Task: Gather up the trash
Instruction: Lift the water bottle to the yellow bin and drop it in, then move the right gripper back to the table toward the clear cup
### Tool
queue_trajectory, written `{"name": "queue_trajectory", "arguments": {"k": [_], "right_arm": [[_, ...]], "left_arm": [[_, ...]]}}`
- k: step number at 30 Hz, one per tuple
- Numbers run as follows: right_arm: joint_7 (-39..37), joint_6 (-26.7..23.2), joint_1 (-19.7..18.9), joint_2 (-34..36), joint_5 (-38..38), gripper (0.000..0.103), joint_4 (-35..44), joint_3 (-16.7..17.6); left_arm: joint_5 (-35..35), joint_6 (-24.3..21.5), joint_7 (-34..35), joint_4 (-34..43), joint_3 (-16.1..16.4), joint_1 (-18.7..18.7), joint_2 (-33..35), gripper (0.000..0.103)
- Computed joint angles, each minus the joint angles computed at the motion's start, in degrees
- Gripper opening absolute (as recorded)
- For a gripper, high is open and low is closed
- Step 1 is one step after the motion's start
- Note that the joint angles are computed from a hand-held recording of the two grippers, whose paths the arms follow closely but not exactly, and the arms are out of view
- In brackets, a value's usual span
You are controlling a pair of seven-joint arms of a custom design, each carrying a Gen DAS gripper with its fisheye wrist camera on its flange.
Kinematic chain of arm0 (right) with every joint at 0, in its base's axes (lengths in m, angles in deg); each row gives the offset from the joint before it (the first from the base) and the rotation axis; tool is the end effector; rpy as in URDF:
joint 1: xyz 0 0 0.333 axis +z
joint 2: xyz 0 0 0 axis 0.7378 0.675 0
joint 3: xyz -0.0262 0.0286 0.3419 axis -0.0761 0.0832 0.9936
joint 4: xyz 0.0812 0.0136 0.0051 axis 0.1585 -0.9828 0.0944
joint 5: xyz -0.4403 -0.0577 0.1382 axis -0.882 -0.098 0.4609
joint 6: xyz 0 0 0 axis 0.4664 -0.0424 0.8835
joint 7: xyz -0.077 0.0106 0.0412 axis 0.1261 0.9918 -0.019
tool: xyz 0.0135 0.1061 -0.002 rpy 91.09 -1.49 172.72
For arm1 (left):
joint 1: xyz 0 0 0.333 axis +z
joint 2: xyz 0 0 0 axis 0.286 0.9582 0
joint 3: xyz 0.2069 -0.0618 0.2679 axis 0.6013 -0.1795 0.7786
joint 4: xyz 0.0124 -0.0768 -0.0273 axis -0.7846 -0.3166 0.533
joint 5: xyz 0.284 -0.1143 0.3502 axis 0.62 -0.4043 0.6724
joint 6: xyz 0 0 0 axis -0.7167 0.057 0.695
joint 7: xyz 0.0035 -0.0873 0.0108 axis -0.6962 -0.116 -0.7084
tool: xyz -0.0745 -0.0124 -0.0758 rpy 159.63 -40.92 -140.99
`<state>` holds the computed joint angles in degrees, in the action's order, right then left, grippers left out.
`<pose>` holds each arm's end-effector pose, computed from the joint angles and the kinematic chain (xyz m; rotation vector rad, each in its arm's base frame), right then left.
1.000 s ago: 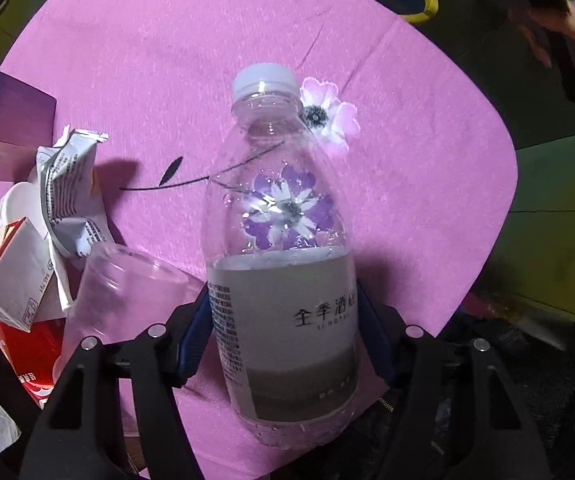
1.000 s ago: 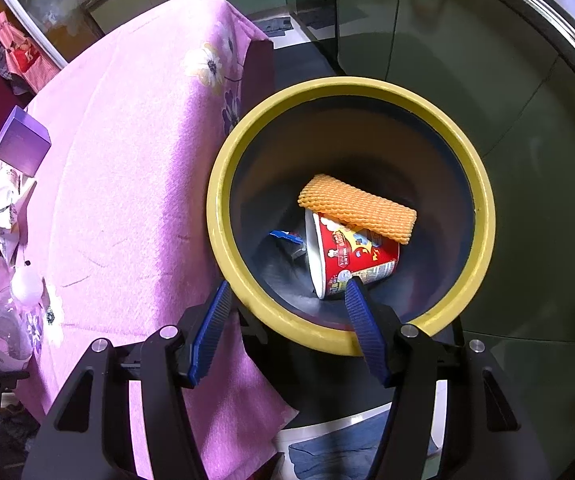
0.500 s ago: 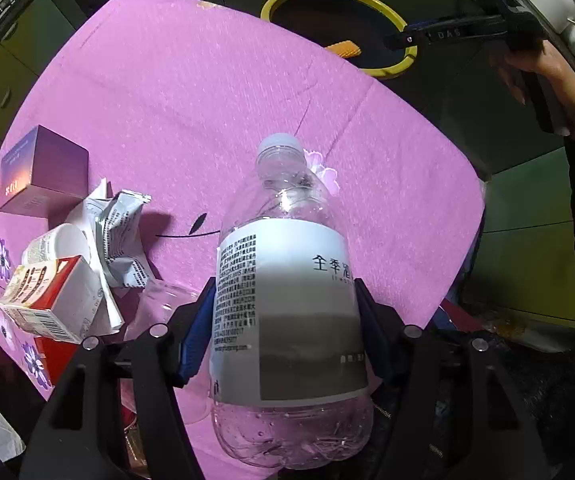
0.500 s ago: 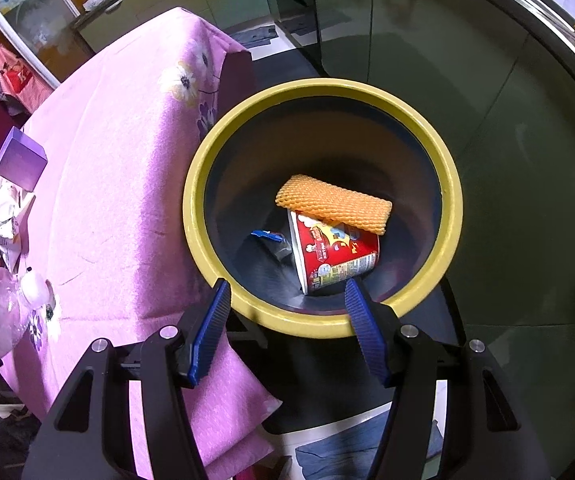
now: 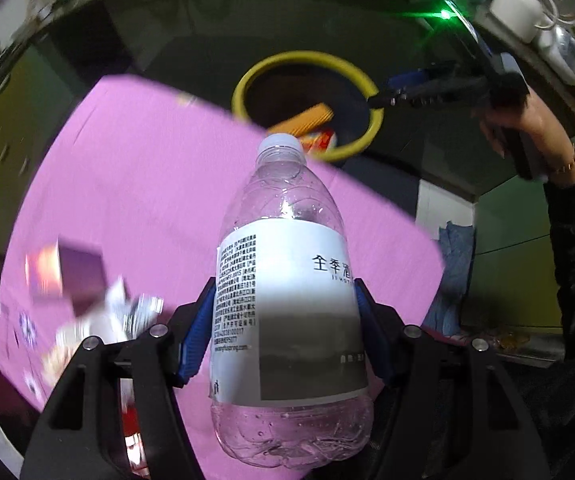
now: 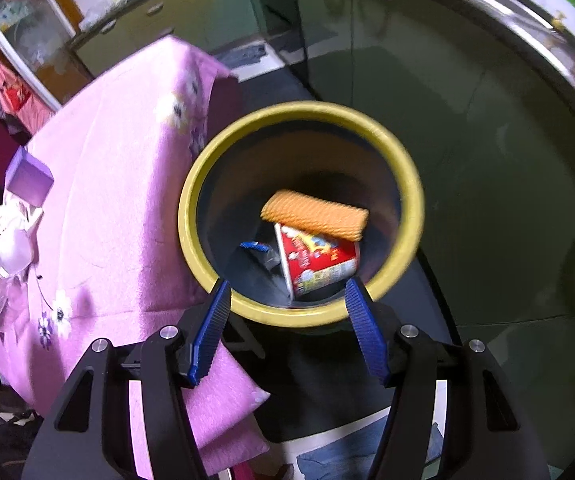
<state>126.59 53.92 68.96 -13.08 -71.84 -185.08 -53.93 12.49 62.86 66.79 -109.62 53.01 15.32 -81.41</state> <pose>0.4985 0.2313 0.5721 -2.0937 1.7286 -0.1727 0.3720 -0.0760 0.7052 -1.2534 2.7403 -0.3374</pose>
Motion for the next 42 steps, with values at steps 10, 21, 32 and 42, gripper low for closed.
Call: {"name": "queue_trajectory", "arguments": {"k": [10,21,32,42], "right_arm": [[2.70,-0.12,-1.74,-9.86,-1.61,0.059,-7.19,-1.73],[3.17,-1.26,-1.86,-13.33,-0.50,0.059,-11.11,-3.17],[-1.69,1.74,3.91,-11.44,3.75,0.060,-7.70,-2.41],[-18.42,1.77,15.23,0.30,18.78,0.083,4.09,1.02]], "left_arm": [[-0.31,11.04,-4.59,8.93,-6.59,-5.15,19.22,0.062],[4.84,22.32,-13.93,11.72,-7.12,-8.23,32.52,0.074],[-7.53,14.35,-3.81,7.55,0.61,-5.80,13.55,0.080],[-4.44,10.48,-2.54,-2.59,8.91,5.68,-8.34,0.082]]}}
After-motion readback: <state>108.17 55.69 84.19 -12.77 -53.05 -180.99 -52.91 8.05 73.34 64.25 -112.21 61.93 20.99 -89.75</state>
